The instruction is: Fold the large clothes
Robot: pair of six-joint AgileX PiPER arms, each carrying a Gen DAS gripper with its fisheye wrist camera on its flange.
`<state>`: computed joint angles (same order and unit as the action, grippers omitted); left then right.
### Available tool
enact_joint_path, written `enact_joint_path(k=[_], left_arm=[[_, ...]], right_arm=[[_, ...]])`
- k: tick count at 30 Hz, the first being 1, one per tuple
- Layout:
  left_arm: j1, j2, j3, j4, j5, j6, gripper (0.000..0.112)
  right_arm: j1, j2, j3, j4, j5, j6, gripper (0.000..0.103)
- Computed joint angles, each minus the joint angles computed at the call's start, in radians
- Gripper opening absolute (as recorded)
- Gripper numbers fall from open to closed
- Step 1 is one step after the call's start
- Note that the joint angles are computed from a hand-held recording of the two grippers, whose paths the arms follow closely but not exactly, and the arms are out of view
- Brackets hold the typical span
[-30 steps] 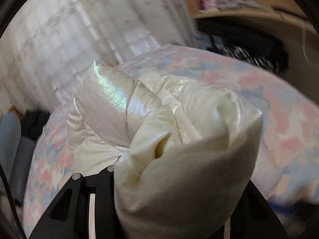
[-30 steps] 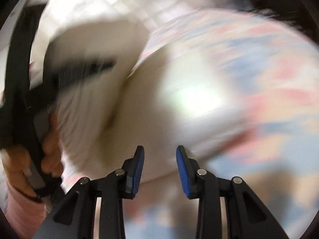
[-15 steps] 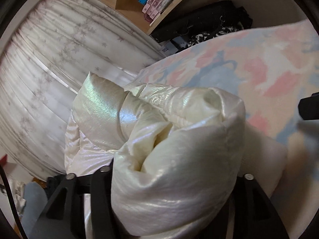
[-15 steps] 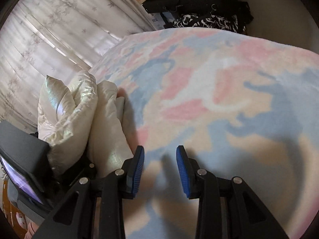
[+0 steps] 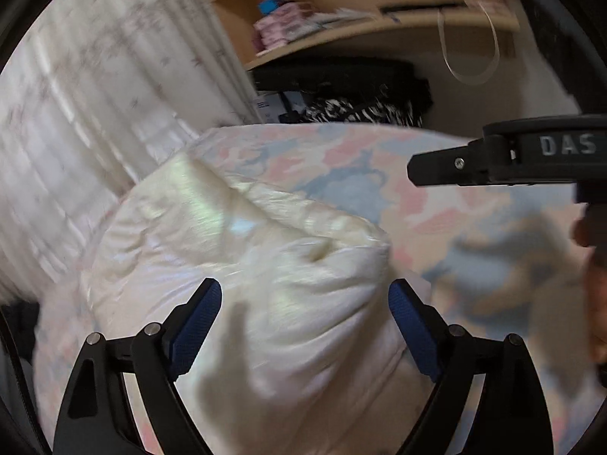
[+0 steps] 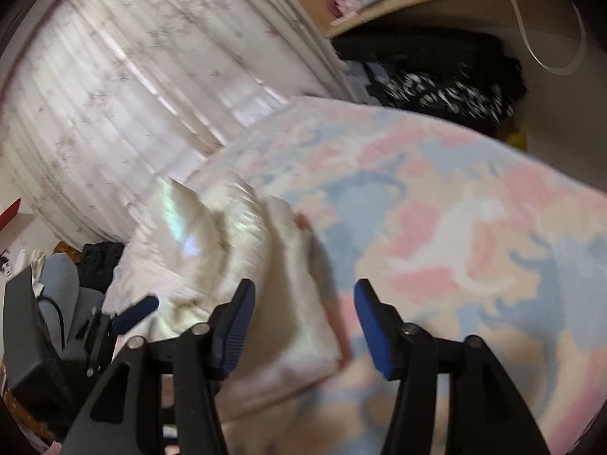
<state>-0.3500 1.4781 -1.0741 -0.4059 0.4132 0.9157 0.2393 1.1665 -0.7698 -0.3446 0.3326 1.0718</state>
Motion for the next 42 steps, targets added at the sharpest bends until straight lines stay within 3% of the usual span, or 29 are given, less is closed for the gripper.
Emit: enact_joint_path(k=[3, 6, 8, 13, 19, 23, 24, 27, 30, 33, 37, 39, 42], left_arm=[[0.144, 0.011, -0.104, -0.101, 0.141, 0.042, 0.088], [0.236, 0.085, -0.218, -0.028, 0.154, -0.083, 0.089], [0.289, 0.168, -0.32, 0.027, 0.17, -0.176, 0.089], [0.346, 0.385, -0.587, 0.124, 0.217, -0.377, 0.088], [0.356, 0.573, -0.835, 0.072, 0.293, -0.418, 0.088], [0.322, 0.656, -0.939, 0.11, 0.317, -0.462, 0.088], [0.313, 0.665, -0.946, 0.116, 0.316, -0.461, 0.088], [0.287, 0.674, -0.954, 0.105, 0.336, -0.429, 0.088], [0.257, 0.638, -0.896, 0.063, 0.323, -0.339, 0.088], [0.209, 0.605, -0.812, 0.087, 0.283, -0.272, 0.089], [0.147, 0.592, -0.735, 0.194, 0.188, -0.325, 0.094], [0.14, 0.613, -0.758, 0.206, 0.197, -0.347, 0.096], [0.147, 0.659, -0.816, 0.195, 0.225, -0.365, 0.1]], right_arm=[[-0.006, 0.03, -0.097, 0.101, 0.026, -0.158, 0.072], [-0.039, 0.12, -0.231, 0.328, 0.035, -0.458, 0.084], [-0.051, 0.226, -0.364, 0.473, 0.068, -0.658, 0.085], [-0.101, 0.553, -0.804, 0.781, 0.329, -1.119, 0.085], [-0.105, 0.911, -1.304, 0.751, 0.574, -1.141, 0.085], [-0.118, 1.061, -1.488, 0.802, 0.661, -1.166, 0.084], [-0.116, 1.083, -1.502, 0.783, 0.665, -1.14, 0.081], [-0.127, 1.064, -1.398, 0.811, 0.624, -1.171, 0.046], [-0.125, 0.945, -1.175, 0.816, 0.503, -1.191, 0.035], [-0.122, 0.837, -0.975, 0.792, 0.383, -1.177, 0.034], [-0.143, 0.776, -0.782, 0.915, 0.231, -1.254, 0.034], [-0.145, 0.765, -0.708, 1.011, 0.15, -1.343, 0.035], [-0.164, 0.788, -0.681, 1.185, 0.12, -1.494, 0.036]])
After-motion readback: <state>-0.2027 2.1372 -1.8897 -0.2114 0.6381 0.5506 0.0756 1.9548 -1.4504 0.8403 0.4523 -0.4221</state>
